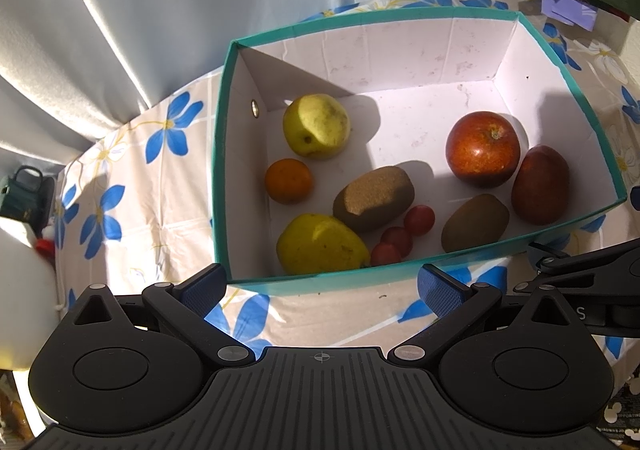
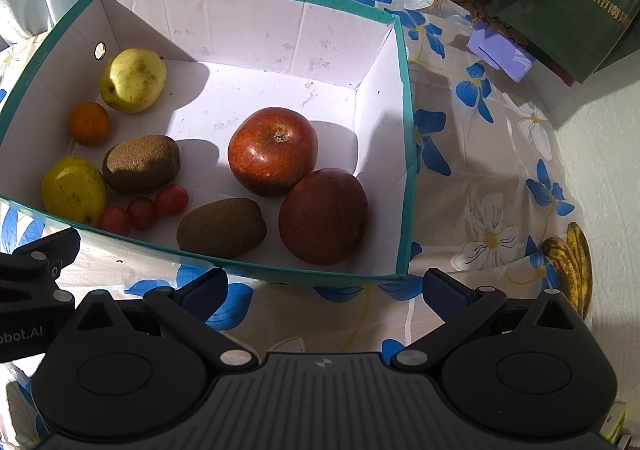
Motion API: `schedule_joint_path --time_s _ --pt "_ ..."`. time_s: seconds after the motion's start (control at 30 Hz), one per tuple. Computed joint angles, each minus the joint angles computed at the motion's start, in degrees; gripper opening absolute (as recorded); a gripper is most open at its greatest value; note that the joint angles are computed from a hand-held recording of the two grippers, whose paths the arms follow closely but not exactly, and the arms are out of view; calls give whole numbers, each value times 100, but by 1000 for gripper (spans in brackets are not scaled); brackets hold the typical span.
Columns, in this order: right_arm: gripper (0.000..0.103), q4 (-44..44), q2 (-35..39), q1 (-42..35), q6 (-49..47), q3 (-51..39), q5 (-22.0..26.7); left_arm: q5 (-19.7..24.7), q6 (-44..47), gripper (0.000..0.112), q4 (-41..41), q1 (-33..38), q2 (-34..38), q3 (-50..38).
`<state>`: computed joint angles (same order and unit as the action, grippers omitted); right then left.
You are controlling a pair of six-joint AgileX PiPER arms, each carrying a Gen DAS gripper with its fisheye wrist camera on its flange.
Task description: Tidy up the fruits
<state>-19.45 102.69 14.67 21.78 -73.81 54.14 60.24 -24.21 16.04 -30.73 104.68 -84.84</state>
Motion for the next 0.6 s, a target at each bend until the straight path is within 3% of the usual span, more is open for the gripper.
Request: schedule_joint_path --time_s 0.6 --pt "103 -125 -66 1 144 42 48 -119 -118 103 290 -147 -71 122"
